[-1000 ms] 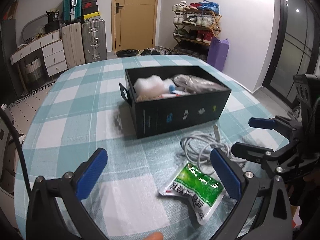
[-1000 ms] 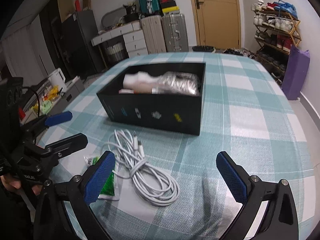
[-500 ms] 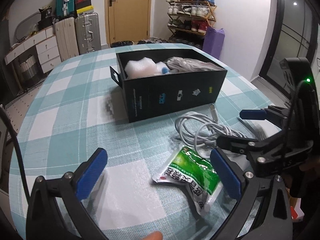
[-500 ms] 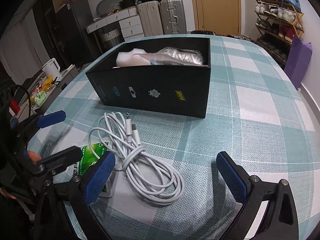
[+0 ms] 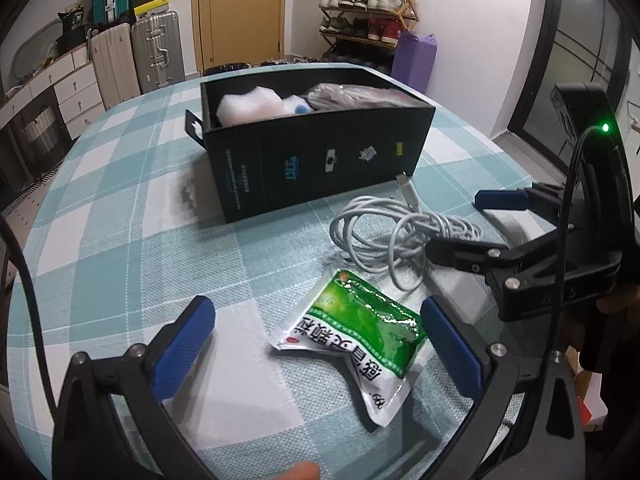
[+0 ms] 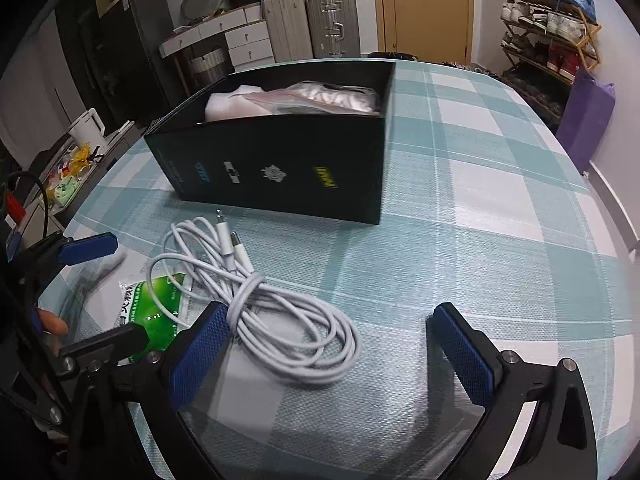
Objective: Organize soft objects
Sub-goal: 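Grasp the green medicine packet with the left gripper while the right grasps the white cable coil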
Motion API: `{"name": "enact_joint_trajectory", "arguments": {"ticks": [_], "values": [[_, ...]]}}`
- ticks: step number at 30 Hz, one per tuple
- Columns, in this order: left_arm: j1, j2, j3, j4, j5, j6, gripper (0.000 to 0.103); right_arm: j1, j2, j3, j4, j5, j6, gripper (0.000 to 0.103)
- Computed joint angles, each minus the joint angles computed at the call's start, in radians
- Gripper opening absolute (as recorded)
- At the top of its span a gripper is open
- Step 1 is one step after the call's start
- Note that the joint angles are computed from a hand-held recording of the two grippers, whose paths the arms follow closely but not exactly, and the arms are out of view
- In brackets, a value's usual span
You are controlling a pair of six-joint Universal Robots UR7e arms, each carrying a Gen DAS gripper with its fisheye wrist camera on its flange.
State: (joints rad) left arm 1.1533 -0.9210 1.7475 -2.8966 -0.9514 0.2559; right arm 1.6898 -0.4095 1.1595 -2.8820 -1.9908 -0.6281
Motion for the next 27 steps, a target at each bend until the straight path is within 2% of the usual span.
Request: {"name": "enact_joint_trajectory", "arguments": {"ticks": [7,12,22,27], "values": [[-0.006,0.008,-0.006,0.033,-0.008,0.011,0.103,-0.004,0.004,-0.008,-0.013,-0.013,0.001,0.103],[-0.009,0.013,-0.011,0.067,0.006,0.025,0.103,-0.006,-0.002,0.001,-0.005,0.01,-0.017,0.103],[-0.002,0.019,-0.037,0.136,0.009,0.019,0.103,0.003,0.022,-0.03,0.016,0.008,-0.038,0.103],[0.003,0.013,-0.039,0.149,-0.007,0.037,0.103,0.007,0.03,-0.043,0.03,0.021,-0.06,0.098]]}}
